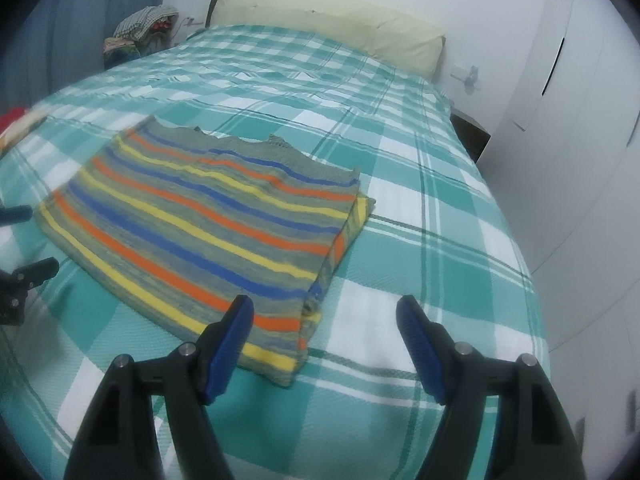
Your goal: Fold small clothes
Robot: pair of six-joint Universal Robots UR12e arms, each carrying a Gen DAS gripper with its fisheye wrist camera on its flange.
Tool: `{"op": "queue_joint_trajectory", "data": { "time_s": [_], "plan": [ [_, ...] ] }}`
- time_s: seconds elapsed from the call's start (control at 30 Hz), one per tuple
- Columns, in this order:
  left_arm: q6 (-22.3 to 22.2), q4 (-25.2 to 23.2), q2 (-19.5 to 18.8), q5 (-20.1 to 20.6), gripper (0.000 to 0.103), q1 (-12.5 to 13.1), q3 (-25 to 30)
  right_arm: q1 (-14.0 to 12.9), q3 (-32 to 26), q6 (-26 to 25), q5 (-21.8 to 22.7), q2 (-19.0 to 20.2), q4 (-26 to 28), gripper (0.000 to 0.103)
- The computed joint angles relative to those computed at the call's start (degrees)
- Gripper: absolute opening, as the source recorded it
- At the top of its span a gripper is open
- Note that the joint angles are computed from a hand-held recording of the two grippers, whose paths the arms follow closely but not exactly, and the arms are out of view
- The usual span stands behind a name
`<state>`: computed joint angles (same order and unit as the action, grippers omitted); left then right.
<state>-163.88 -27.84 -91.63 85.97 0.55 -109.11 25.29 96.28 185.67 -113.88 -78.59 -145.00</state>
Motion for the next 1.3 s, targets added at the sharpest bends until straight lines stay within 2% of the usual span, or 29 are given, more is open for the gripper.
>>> {"op": "queue_joint_trajectory", "data": {
  "time_s": [0.17, 1.3],
  "plan": [
    [0.1, 1.4, 0.2, 0.4, 0.098, 0.0, -0.3, 0.2, 0.1, -0.5, -1.0, 0.0, -0.4, 0.073],
    [0.3, 0.8, 0.1, 0.4, 0.098, 0.3, -0.2, 0.3, 0.0, -1.2, -1.5, 0.2, -0.4, 0.073]
  ]
}}
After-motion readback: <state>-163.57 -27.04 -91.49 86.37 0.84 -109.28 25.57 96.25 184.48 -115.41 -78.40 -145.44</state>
